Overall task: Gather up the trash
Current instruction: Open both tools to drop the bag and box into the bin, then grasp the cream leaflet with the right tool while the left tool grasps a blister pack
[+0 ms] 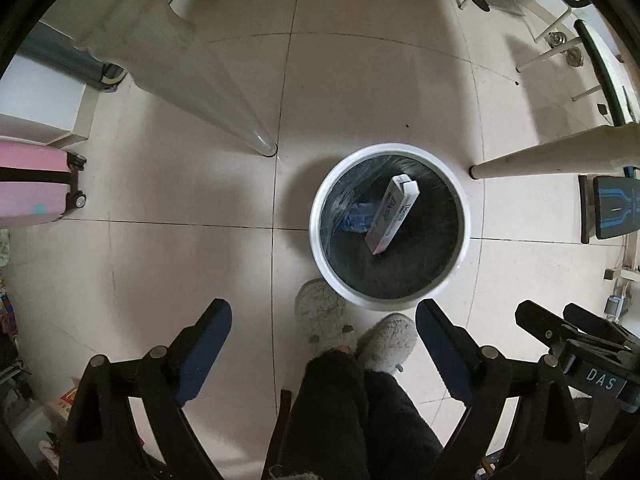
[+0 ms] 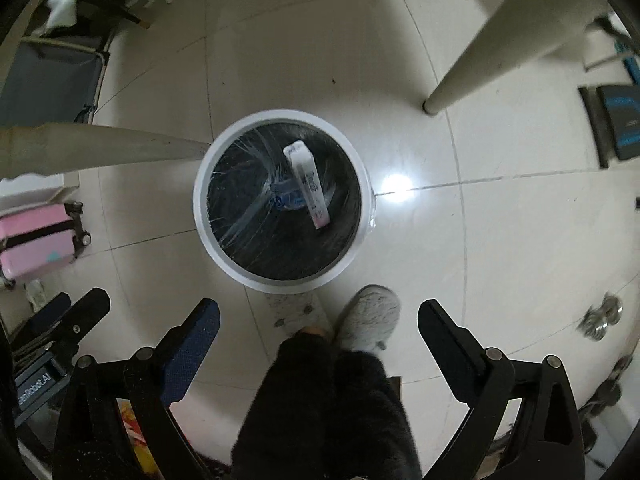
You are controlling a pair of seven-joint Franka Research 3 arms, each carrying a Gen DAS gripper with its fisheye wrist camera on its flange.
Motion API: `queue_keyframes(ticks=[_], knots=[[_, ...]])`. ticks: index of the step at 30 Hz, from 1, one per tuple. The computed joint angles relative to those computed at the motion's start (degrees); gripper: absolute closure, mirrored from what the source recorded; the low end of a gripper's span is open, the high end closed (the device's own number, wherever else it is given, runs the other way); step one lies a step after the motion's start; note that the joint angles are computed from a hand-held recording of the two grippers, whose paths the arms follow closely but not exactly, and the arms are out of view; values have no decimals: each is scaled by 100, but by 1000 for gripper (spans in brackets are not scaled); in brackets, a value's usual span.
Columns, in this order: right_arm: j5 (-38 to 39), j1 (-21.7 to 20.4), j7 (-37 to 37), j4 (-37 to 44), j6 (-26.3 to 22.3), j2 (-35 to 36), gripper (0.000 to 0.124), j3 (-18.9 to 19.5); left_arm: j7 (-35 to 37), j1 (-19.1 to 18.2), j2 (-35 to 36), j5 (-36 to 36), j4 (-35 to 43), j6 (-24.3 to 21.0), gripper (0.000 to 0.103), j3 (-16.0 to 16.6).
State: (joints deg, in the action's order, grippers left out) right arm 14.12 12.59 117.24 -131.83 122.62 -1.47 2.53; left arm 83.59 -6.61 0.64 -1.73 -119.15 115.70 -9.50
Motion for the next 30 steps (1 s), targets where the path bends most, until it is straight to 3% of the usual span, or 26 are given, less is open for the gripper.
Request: queue_keyframes(ticks=[9,17,22,30], knots=[[-336,-36,297,652,-1359,-799,24,60,103,-36,-532,-102,559,-986,9,39],[-345,-76,533,2077,-2827,-1178,23,130,209,-16,-783,-223,1648,-2026,9,145],[-342,-173,749,3185,-3258,-1067,23,82,190,2,-635,-118,2395,-2159,9,129],[-675,-525,474,5218,-3961,-118,23,-256,-385,-96,502,248,4277,-2333,9,-58]])
